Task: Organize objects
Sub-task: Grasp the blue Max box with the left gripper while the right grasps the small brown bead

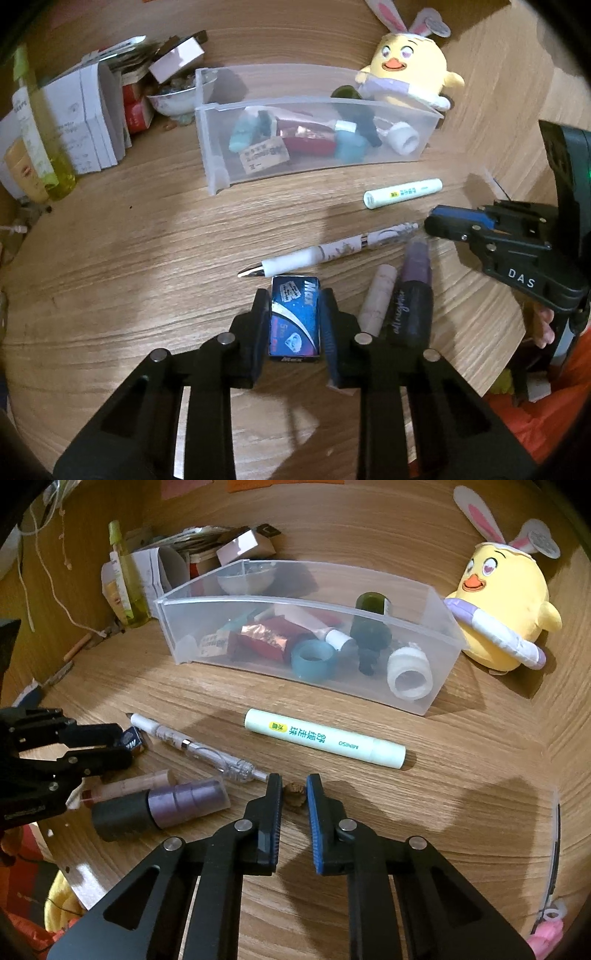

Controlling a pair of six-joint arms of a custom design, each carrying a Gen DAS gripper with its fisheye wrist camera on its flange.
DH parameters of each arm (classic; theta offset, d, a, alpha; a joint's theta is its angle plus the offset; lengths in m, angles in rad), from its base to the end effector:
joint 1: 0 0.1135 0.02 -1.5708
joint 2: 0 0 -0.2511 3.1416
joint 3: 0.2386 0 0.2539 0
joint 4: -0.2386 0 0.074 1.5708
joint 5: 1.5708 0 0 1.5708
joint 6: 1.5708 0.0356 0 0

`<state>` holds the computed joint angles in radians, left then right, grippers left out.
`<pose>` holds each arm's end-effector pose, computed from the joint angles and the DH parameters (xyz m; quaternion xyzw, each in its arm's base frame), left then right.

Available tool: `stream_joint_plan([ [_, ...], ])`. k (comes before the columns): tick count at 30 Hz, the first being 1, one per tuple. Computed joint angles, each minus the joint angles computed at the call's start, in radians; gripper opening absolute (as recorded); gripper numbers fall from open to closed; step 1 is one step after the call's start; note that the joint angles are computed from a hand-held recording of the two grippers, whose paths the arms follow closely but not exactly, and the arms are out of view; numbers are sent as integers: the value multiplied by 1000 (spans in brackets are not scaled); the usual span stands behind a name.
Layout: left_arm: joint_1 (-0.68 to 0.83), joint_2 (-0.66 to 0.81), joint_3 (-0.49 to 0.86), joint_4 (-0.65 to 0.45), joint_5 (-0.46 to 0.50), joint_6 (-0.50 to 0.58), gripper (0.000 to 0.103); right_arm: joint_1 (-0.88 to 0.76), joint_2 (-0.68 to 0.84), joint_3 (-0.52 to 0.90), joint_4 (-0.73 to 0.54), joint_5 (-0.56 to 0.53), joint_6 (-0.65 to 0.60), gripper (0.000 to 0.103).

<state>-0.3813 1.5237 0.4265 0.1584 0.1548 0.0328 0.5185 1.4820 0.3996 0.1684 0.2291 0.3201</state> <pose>0.2194 -0.0939 0.0841 0.2183 0.9225 -0.1261 0.2924 0.2062 0.1084 0.0878 -0.0564 0.9394 0.0316 0.3367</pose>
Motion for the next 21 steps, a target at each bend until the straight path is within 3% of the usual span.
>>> stream_joint_plan([
  [13,-11,-192,-44,-26,-35,-48,27,-16,-154,-46,-42,9,3,12],
  [21,-25,-223,-14,-15,-43,-76,27,-28,-229,-43,-72,17,-11,12],
])
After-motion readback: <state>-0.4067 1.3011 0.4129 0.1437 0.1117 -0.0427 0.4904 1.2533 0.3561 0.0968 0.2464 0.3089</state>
